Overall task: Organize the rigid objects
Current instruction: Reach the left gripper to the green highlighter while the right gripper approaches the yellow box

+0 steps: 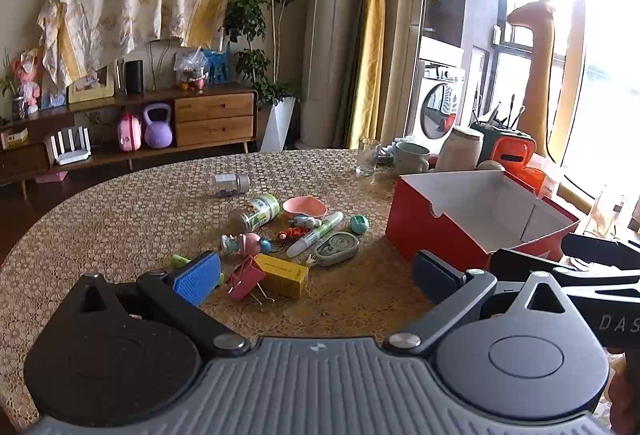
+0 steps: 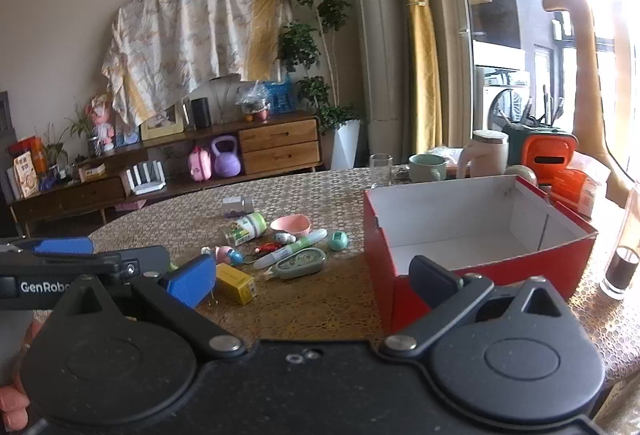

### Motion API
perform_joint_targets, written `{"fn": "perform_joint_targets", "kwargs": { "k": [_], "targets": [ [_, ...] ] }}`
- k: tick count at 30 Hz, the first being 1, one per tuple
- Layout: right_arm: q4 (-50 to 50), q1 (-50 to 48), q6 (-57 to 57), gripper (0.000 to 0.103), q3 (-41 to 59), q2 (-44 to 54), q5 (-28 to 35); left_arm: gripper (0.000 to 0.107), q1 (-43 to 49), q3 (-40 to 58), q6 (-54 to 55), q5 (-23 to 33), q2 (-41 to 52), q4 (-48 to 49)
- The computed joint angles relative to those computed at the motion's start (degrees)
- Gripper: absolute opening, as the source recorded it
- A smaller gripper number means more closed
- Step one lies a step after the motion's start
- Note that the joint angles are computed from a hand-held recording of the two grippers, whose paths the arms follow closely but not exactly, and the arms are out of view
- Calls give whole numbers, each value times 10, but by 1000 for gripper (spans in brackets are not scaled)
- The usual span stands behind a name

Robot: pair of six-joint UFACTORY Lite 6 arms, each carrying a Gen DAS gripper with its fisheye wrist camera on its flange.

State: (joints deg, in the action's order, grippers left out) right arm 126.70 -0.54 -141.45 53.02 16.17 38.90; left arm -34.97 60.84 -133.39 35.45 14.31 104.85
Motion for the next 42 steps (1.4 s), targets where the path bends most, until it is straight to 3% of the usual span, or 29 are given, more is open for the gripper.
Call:
{"fn": "perform_joint_targets", "kwargs": {
  "k": [6, 11, 21, 25, 30, 35, 39, 42],
  "targets": [
    [-63, 27, 32, 103, 70, 55, -23, 103, 48, 7, -11, -35, 15, 17],
    [-98, 59, 13, 102, 144, 122, -44, 103, 107, 11, -62, -62, 46, 92],
    [-198, 110, 60, 98, 310, 255, -80, 103, 219, 104, -34, -114, 159, 100],
    [-284, 122, 136, 89, 409, 327, -99, 103, 246, 120, -92, -145, 187, 190],
    [-407, 136, 250, 80, 550, 427, -107, 103, 252, 158, -103, -163, 229, 226],
    [-524, 147, 360, 74, 679, 512, -98, 102, 271, 243, -27, -194, 296, 148],
    [-602, 148, 443, 70, 768, 563, -69, 102, 287, 252, -84, -217, 299, 202],
    [-650, 154, 495, 68, 847, 609, -52, 101, 302, 269, -64, -229, 305, 167]
  ]
}}
